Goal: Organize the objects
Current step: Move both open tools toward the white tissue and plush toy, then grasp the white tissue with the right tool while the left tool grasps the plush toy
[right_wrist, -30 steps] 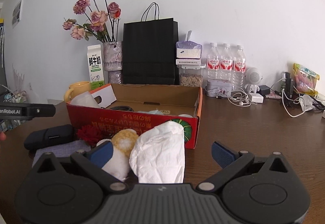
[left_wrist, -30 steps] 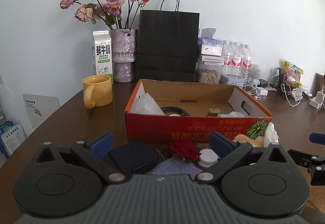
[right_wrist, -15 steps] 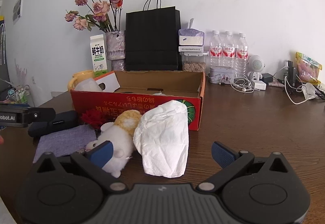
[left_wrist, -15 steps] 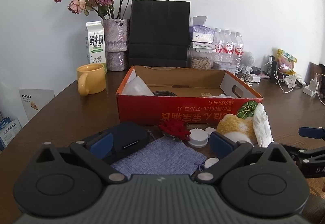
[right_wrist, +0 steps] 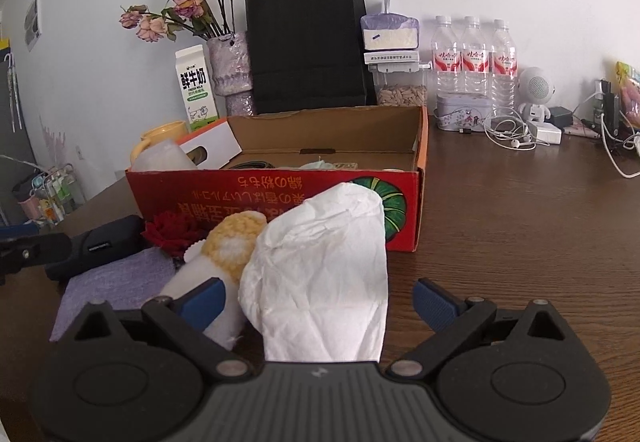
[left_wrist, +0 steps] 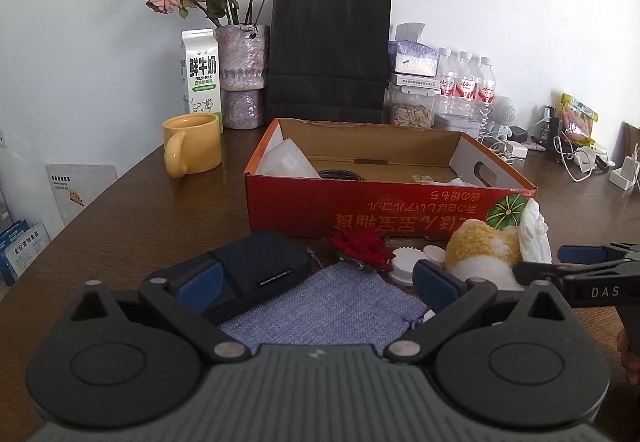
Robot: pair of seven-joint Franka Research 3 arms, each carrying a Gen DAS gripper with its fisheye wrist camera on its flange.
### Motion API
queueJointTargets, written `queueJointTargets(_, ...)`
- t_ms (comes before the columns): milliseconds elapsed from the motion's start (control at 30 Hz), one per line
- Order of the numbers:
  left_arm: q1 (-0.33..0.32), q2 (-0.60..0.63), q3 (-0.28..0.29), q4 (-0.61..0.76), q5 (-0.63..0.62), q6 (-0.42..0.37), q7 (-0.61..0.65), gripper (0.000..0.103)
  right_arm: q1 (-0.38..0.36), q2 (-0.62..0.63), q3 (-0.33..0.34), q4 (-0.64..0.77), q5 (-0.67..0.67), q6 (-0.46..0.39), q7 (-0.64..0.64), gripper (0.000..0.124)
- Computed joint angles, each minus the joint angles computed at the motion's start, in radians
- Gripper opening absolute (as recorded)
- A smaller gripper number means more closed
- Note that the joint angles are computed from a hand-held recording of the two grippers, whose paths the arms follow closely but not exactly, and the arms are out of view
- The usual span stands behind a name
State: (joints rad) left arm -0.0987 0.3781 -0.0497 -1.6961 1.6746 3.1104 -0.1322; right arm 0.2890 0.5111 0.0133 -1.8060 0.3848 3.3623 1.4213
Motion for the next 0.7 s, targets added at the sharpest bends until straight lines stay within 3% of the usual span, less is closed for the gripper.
queueJointTargets(67, 0.000, 0.009, 0.000, 0.005, -0.024, 0.002, 0.025, 0.103, -0.043, 0.005, 0.047, 0.001, -0.015, 0.006, 0.005, 0.085)
queueJointTargets(133, -0.006, 0.017, 0.005, 0.009, -0.058, 0.004, 0.057, 0.103, -0.044, 0.009, 0.046, 0.002, -0.018, 0.012, 0.006, 0.073)
queueJointTargets(300, -0.034, 0.031, 0.033, 0.013, -0.125, 0.011, 0.118, 0.103, -0.123, 0.009, 0.131, -0.020, -0.061, 0.062, 0.024, 0.066)
queueJointTargets(467, -0.062, 0.038, 0.061, 0.015, -0.179, 0.013, 0.164, 0.103, -0.057, 0.001, 0.068, -0.052, -0.033, 0.160, 0.024, 0.066)
queueJointTargets(700, -0.100, 0.053, 0.085, 0.017, -0.287, 0.022, 0.279, 0.103, 0.047, 0.002, -0.024, -0.065, 0.124, 0.255, -0.057, 0.066)
